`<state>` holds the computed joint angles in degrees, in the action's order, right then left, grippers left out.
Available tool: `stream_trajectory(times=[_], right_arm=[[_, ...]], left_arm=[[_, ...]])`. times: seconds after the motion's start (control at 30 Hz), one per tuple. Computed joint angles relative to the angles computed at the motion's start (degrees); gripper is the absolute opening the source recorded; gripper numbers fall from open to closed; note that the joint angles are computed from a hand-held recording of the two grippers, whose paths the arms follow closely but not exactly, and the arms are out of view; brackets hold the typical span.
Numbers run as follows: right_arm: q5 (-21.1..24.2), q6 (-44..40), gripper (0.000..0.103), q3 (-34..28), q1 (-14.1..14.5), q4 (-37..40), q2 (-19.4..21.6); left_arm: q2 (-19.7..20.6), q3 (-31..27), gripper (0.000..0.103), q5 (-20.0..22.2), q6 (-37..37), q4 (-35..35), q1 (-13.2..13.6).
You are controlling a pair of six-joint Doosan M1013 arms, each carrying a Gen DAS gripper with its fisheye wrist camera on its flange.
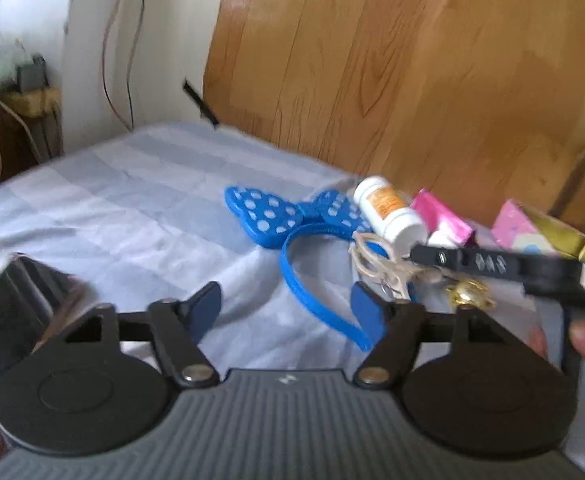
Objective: Organize rigid objects
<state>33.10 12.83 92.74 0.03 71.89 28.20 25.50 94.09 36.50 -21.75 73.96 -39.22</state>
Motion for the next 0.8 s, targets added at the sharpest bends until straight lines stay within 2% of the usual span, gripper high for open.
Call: stream_trajectory(times=[0.03,0.07,0.1,0.13,0.17,0.27,0.4,0.53,0.6,0.63,0.73,0.8], right_arm=[[3.6,4.4,0.022,-1.3,-0.1,-4.8,0.7],[9.8,5.9,0.022,-2.6,-0.7,-6.6,1.3],[13.0,4.3,0.021,-2.6,-1.2,-6.3,1.2],[13.2,-0.1,0.021,-1.6,-1.4,-4.3,0.5],[12.3,-3.2,0.021,-0.8,-1.6,-2.1,0.0],[7.6,-3.9,0.021,-0.8,-1.6,0.4,0.2],[2.6,0.2,0.021,-2.5,-0.2,-4.6,1.4],[-2.4,4.5,0.017,-3.1,1.6,-12.3,2.2],[-2.5,0.5,0.015,-2.2,1.5,-8.9,2.1],[-1.6,-0.7,0.008,-2.2,1.4,-7.6,2.2],[-2.0,-8.2,0.009,0.2,1.2,1.3,1.0],[-1.0,-13.6,0.009,1.5,0.6,8.0,-0.2]], left_arm=[[0.5,-1.0,0.060,-1.0,2.8,-4.2,0.7],[0.8,-1.6,0.054,-2.5,4.3,-7.9,1.5],[0.5,-1.1,0.053,-3.9,3.1,-8.6,1.9],[0.4,-0.8,0.053,-4.2,1.1,-7.4,1.9],[0.5,-0.8,0.053,-3.1,0.4,-6.5,1.7],[1.2,-2.1,0.053,-0.3,3.2,-6.9,1.2],[3.1,-5.6,0.050,2.1,9.4,-11.4,1.7],[5.6,-9.4,0.029,5.8,17.2,-16.6,2.3],[6.2,-9.7,0.019,7.3,16.4,-14.3,2.1],[6.1,-9.4,0.007,7.2,15.8,-13.6,2.0],[5.0,-7.9,0.008,6.3,10.9,-11.5,1.4],[3.7,-6.4,0.008,6.9,6.0,-6.7,0.5]])
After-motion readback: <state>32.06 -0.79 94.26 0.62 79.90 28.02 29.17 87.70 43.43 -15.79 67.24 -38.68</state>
